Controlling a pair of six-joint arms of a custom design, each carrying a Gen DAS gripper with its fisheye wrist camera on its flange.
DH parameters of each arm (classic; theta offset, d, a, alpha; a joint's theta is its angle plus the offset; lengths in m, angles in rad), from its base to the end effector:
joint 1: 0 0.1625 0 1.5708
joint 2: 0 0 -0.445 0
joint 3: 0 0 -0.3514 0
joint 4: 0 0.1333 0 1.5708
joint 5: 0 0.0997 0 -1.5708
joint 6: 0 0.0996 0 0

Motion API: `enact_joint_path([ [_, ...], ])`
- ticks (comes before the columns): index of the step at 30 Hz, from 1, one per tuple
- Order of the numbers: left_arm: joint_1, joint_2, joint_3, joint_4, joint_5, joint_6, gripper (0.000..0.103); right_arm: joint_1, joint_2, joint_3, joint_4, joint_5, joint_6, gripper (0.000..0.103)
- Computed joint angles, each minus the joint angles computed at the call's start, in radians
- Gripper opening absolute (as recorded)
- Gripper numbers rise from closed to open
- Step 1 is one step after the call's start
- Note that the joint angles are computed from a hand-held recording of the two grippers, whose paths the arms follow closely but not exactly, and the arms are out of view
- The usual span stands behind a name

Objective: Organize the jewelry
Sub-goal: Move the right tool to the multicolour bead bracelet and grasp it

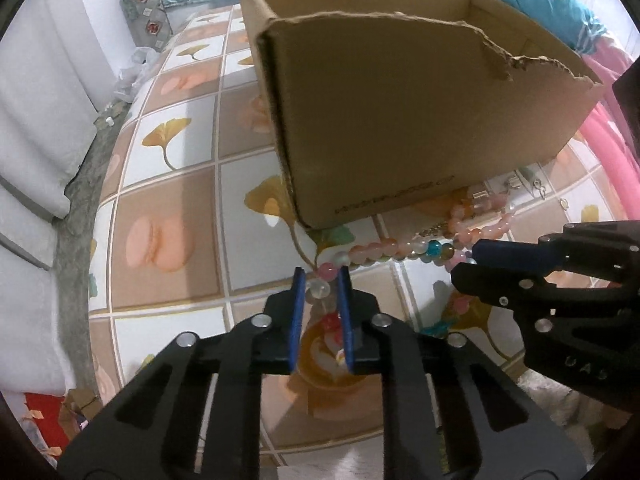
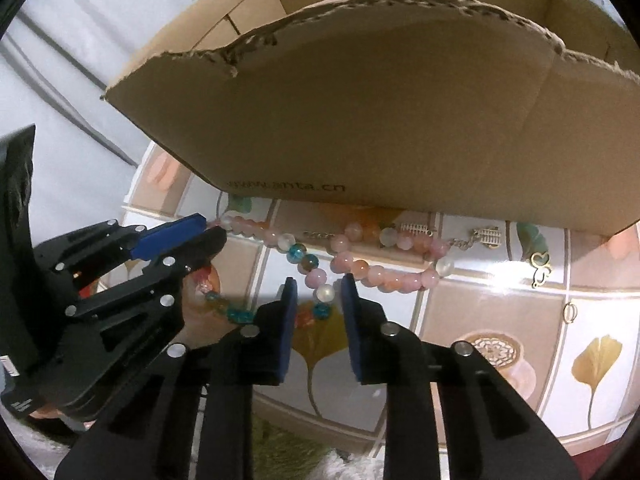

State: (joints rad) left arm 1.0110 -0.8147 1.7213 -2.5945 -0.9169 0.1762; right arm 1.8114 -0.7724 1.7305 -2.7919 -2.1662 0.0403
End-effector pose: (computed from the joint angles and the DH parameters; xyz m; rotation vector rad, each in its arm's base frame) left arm -0.1703 -0.6369 0.1427 0.8545 2.3546 -0.3060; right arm 0.2274 -0.6017 0.1319 0.1522 -2.5512 0.4441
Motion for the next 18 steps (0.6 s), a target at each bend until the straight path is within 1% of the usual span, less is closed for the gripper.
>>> enact_joint_path([
  [1, -0.003, 0.001, 0.003, -0.003, 0.006, -0.001, 0.012, 0.002, 0.008, -0.004, -0.003, -0.007, -0.003, 0.012],
  [4, -0.007, -0.001, 0.009, -0.006, 0.007, -0.004, 0.01, 0.004, 0.013, -0.004, -0.015, -0.006, -0.013, 0.01],
  [10, -0.013, -0.014, 0.012, 0.033, -0.008, -0.04, 0.009, -0.002, 0.0, 0.009, -0.018, 0.015, -0.011, 0.01],
  [14, -0.01, -0.009, 0.003, 0.044, 0.001, -0.04, 0.009, -0.009, -0.017, 0.02, -0.013, 0.028, -0.013, 0.01],
  [18, -0.007, -0.001, -0.016, 0.068, -0.003, -0.055, 0.009, -0.023, -0.026, 0.03, -0.013, 0.057, -0.008, 0.01],
])
